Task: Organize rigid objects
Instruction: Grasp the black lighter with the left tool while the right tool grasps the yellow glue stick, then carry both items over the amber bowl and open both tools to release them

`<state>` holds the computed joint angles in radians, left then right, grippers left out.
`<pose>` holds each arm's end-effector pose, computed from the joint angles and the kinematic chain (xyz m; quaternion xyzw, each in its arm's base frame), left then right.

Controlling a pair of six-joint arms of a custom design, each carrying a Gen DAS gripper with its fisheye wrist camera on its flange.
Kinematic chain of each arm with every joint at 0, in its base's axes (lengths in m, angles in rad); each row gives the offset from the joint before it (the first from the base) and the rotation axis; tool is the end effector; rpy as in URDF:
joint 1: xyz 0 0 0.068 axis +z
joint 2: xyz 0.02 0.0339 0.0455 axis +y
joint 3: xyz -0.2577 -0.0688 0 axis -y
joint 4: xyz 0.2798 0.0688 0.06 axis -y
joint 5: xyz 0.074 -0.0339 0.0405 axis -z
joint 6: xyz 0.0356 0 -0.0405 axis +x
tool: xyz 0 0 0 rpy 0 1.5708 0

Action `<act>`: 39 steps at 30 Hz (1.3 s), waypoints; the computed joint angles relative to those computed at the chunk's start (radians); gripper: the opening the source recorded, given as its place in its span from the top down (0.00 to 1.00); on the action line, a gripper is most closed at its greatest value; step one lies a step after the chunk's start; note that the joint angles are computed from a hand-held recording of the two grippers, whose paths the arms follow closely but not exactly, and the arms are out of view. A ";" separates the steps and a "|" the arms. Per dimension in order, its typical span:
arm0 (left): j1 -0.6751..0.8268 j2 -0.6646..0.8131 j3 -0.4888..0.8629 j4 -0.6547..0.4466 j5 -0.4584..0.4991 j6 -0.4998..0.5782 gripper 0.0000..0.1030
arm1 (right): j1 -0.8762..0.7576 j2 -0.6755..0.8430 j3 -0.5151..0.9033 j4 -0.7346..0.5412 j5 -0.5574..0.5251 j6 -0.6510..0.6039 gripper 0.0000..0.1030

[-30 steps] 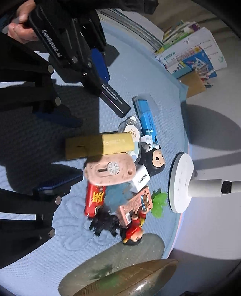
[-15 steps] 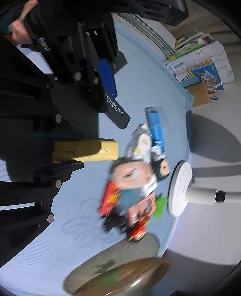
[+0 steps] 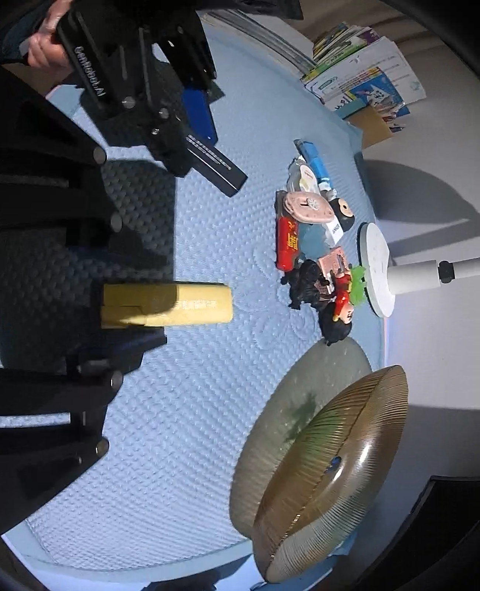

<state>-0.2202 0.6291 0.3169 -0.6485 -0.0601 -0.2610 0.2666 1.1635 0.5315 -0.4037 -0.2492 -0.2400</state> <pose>0.1557 -0.0327 0.1465 -0.0285 0.9530 -0.0437 0.2984 0.2239 0.0702 0.1399 -0.2716 0.9182 0.1233 0.2607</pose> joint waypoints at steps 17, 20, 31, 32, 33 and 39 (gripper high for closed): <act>-0.167 0.121 0.210 0.122 -0.125 -0.020 0.80 | -0.183 -0.211 0.044 -0.087 -0.084 -0.095 0.78; -0.168 0.266 0.328 0.214 -0.099 0.020 0.80 | -0.270 -0.178 0.129 -0.053 -0.071 -0.087 0.78; -0.170 0.924 0.769 0.283 0.029 0.047 0.80 | -0.352 0.306 0.510 -0.095 0.001 -0.038 0.78; -0.172 0.954 0.789 0.277 0.034 0.047 0.80 | -0.353 0.332 0.528 -0.109 0.003 -0.044 0.78; -0.176 0.983 0.807 0.271 0.034 0.052 0.80 | -0.344 0.360 0.544 -0.116 0.012 -0.045 0.78; -0.173 1.070 0.877 0.227 0.065 0.056 0.79 | -0.326 0.455 0.602 -0.164 0.049 -0.043 0.80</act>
<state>-0.3932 1.6986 1.1944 -0.4215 0.0044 -0.2054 -0.0593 1.6180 1.1336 -0.5677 -0.2006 -0.2831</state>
